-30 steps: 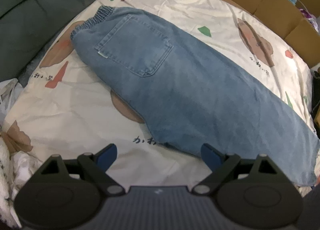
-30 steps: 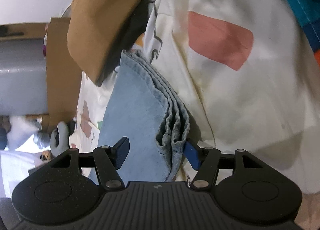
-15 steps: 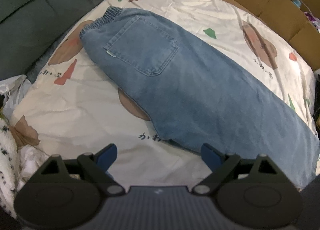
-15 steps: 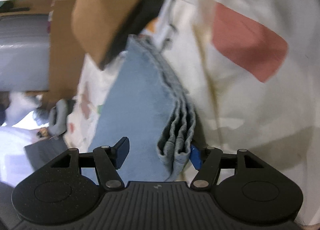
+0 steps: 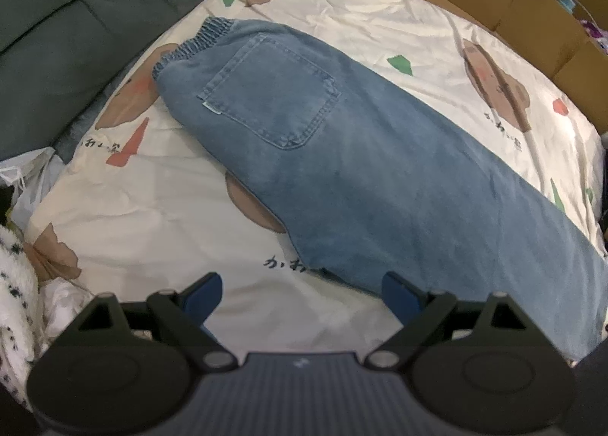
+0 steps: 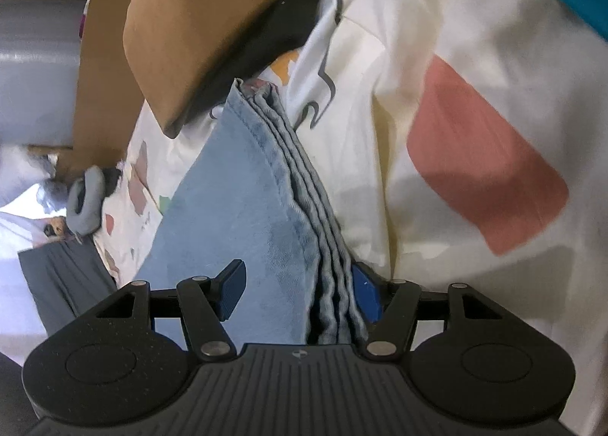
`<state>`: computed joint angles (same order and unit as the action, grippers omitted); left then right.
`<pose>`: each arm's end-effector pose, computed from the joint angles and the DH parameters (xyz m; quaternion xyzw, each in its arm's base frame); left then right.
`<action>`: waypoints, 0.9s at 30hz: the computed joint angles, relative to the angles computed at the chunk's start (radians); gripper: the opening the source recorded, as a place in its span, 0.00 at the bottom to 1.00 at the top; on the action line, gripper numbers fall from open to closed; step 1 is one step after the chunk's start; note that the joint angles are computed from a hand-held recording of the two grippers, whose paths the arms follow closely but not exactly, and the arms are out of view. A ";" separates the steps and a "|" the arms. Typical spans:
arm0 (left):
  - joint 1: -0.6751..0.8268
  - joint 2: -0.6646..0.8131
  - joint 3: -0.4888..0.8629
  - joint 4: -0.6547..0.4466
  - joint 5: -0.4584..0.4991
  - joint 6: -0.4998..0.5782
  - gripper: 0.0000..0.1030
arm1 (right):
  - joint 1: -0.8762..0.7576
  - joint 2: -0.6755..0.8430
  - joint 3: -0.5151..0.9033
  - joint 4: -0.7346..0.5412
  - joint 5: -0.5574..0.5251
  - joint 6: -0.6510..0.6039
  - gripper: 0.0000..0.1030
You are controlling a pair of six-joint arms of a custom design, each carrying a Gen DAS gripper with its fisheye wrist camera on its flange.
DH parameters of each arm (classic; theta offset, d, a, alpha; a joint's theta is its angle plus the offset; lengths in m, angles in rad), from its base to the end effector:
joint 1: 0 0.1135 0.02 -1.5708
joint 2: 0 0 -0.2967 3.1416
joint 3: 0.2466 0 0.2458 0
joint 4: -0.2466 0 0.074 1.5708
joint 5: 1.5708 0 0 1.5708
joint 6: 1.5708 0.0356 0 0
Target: Fold clothes
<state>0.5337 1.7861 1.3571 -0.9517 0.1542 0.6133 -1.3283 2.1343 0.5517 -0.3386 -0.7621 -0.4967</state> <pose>0.3004 0.1712 0.2516 0.0468 0.9915 -0.0131 0.1211 0.0722 -0.1896 0.0316 0.4285 0.8100 0.3520 0.1907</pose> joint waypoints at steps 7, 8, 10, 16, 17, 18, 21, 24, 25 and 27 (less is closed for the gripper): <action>-0.003 0.003 0.013 -0.014 -0.002 0.005 0.90 | 0.024 0.071 0.126 -0.209 -0.045 -0.097 0.62; -0.001 0.003 0.012 -0.018 0.002 0.015 0.90 | 0.024 0.070 0.130 -0.215 -0.053 -0.091 0.62; -0.001 0.003 0.010 -0.021 -0.002 0.033 0.90 | 0.030 0.057 0.124 -0.184 -0.063 -0.051 0.62; 0.007 0.014 0.012 -0.017 -0.004 0.022 0.90 | 0.105 0.048 0.094 -0.033 -0.031 0.073 0.62; 0.008 0.017 0.010 -0.016 -0.006 0.024 0.90 | 0.112 0.051 0.094 -0.018 -0.030 0.084 0.62; 0.007 0.019 0.007 -0.013 -0.010 0.027 0.90 | 0.119 0.054 0.094 -0.004 -0.028 0.096 0.62; 0.005 0.025 -0.004 -0.003 -0.022 0.032 0.90 | 0.153 0.062 0.100 0.023 -0.022 0.119 0.62; 0.005 0.030 -0.011 0.004 -0.020 0.035 0.90 | 0.179 0.069 0.122 0.003 -0.025 0.104 0.52; 0.005 0.032 -0.015 0.007 -0.019 0.037 0.90 | 0.187 0.074 0.137 -0.024 -0.024 0.082 0.37; 0.005 0.038 -0.024 0.017 -0.021 0.037 0.90 | 0.204 0.085 0.168 -0.079 -0.021 0.038 0.27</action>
